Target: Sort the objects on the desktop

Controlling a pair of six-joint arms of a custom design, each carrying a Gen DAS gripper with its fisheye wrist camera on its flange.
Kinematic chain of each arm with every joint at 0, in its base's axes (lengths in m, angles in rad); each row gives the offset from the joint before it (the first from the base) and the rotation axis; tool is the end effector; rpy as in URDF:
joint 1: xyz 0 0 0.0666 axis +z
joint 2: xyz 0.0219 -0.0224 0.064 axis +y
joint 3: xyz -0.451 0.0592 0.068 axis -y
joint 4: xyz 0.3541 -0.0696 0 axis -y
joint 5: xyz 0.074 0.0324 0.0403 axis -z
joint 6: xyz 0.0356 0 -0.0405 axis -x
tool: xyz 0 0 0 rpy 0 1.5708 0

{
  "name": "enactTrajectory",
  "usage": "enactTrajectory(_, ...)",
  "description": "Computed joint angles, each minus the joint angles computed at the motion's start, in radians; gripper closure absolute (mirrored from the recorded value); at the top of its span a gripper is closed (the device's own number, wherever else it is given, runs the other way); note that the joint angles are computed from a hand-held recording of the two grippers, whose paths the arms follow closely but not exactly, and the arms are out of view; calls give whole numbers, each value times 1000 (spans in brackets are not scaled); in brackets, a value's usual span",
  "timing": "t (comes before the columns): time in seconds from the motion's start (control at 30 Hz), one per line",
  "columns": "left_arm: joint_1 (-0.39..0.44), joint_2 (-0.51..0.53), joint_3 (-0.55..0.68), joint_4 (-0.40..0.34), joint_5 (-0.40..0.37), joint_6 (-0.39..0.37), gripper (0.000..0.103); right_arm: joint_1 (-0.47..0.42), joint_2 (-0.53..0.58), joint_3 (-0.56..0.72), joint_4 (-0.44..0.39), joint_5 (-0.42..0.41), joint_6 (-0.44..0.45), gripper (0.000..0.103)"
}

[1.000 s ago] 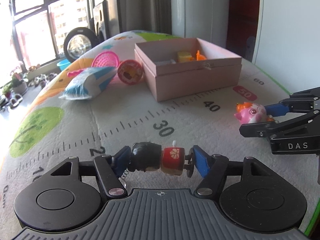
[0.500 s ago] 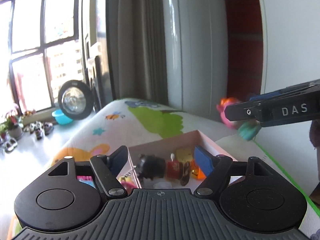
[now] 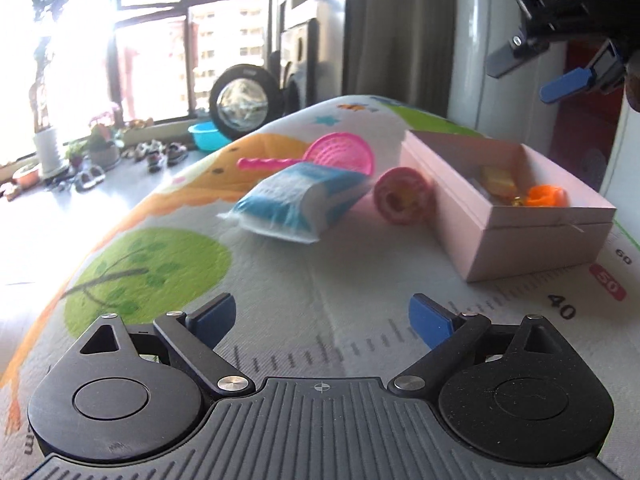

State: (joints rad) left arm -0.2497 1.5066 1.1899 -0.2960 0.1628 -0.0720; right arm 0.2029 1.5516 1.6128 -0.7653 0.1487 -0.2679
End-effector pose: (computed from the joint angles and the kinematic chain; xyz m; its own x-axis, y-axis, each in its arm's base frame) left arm 0.4699 -0.1262 0.4118 -0.5290 0.2082 -0.8227 0.4115 0.9108 -0.0341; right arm 0.5083 0.0988 0.5336 -0.6349 0.1366 -0.7604 0.0823 0.9906 0.1093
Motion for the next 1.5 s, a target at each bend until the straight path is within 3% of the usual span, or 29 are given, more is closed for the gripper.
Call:
enactTrajectory(0.1,29,10,10,-18,29,79,6,45,159,197,-108,-25,-7,17)
enactTrajectory(0.2,50,11,9,-16,74,112,4,81,322,380,-194,58,7,17)
enactTrajectory(0.33,56,12,16,-40,99,119,3,99,497,564,-239,157,68,17)
enactTrajectory(0.4,57,9,17,-44,108,118,3,99,552,626,-259,148,94,21)
enactTrajectory(0.47,54,2,13,-37,105,110,3,99,586,669,-291,113,113,35)
enactTrajectory(0.5,52,-4,7,-26,98,103,3,101,608,705,-341,106,118,34)
enactTrajectory(0.67,25,-36,-39,75,-40,12,1,96,525,596,-351,-5,148,47)
enactTrajectory(0.8,33,-41,-35,59,4,19,1,103,415,449,-352,-102,179,54)
enactTrajectory(0.9,28,-47,-39,59,14,9,1,92,363,416,-449,-274,178,52)
enactTrajectory(0.97,24,-50,-42,60,23,7,1,82,308,375,-420,-348,178,47)
enactTrajectory(1.03,22,-50,-44,63,27,4,0,75,270,360,-365,-306,158,38)
enactTrajectory(1.17,19,-44,-45,64,23,3,0,92,272,368,-318,-89,217,40)
enactTrajectory(1.2,21,-42,-44,63,26,5,0,96,278,369,-327,-69,224,43)
enactTrajectory(1.27,32,-38,-39,63,37,6,0,103,300,366,-339,-29,242,61)
enactTrajectory(1.5,46,-32,-37,57,53,0,0,125,359,367,-381,-3,263,65)
